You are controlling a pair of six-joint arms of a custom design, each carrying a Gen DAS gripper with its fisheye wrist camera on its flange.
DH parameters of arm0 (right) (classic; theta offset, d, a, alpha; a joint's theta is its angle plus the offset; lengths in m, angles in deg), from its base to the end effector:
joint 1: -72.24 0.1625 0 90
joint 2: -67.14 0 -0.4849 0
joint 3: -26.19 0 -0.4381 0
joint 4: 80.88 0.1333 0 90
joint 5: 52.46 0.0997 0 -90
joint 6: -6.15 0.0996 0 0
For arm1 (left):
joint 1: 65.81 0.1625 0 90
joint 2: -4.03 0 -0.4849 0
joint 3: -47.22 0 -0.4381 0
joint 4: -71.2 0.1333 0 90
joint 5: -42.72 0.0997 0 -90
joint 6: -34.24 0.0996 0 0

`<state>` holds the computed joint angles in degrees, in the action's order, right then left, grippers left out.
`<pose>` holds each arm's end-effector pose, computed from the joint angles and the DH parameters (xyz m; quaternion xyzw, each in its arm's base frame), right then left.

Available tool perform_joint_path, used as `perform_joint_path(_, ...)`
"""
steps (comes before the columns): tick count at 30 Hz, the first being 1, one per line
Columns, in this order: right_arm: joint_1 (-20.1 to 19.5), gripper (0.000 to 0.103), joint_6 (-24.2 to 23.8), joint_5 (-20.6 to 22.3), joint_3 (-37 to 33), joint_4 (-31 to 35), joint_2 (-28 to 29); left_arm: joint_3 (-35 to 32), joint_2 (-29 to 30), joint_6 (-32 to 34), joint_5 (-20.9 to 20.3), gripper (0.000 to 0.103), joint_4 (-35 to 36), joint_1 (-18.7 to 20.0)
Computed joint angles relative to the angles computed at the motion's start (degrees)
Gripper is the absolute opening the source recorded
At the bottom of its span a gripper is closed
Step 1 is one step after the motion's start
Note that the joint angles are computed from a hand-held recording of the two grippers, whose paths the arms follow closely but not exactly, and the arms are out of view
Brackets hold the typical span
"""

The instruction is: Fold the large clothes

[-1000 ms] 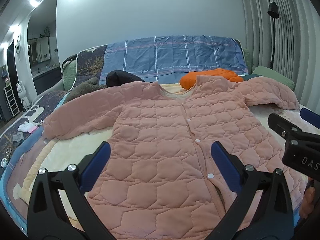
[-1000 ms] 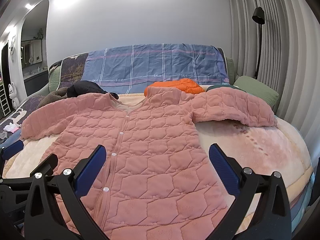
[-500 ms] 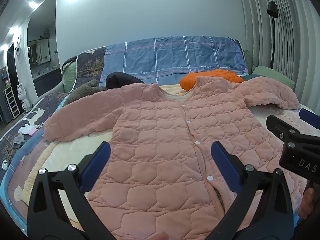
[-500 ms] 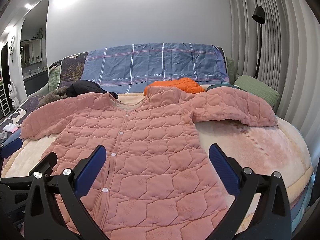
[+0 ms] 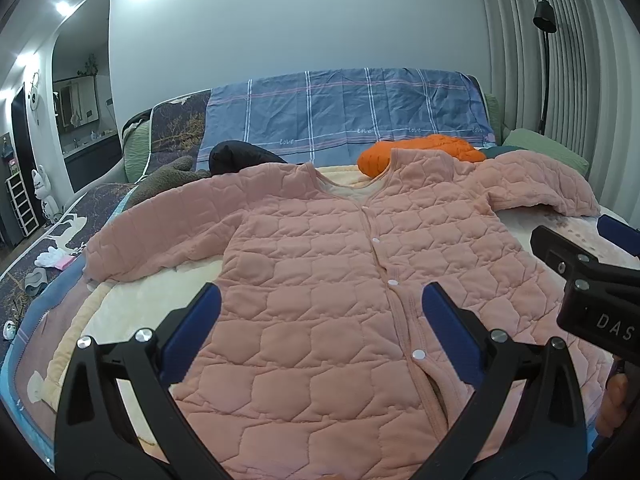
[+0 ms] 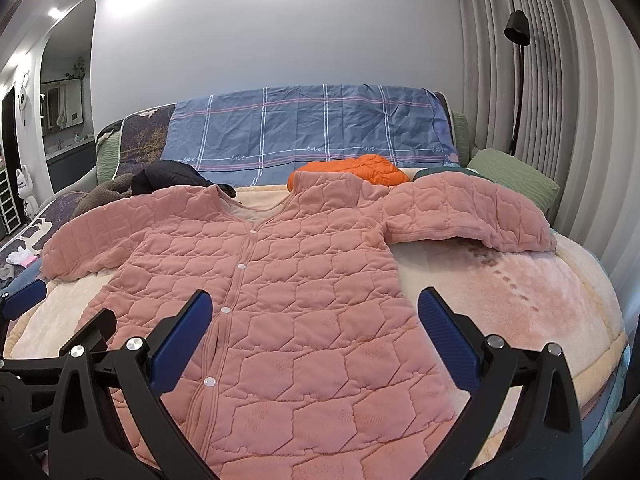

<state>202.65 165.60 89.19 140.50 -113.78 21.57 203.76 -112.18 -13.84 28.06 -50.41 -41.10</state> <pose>0.3597 -0.3373 -0.0165 0.2356 -0.7913 0.4705 0.3114 -0.0989 -0.2983 0.2740 0.1640 0.7734 -0.4762 0.3850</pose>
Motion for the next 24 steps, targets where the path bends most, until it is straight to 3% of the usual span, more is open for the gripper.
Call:
perform_joint_path(5, -0.2, 0.102, 0.2, 0.0, -0.2, 0.4, 0.2, 1.3, 1.7, 7.1, -2.2, 0.101, -11.1, 1.1)
perform_joint_path(8, -0.4, 0.102, 0.5, -0.3, -0.3, 0.6, 0.1, 1.4, 2.0, 7.8, -2.4, 0.101, -12.9, 1.5)
perform_joint_path(20, -1.2, 0.102, -0.8, -0.1, 0.3, -0.8, -0.4, 0.7, -0.5, 5.5, -2.0, 0.101, -8.4, 2.4)
perform_joint_path(24, -1.8, 0.102, -2.3, -0.5, -0.2, 0.4, -0.5, 0.5, -2.0, 9.6, -2.4, 0.101, -10.9, 3.4)
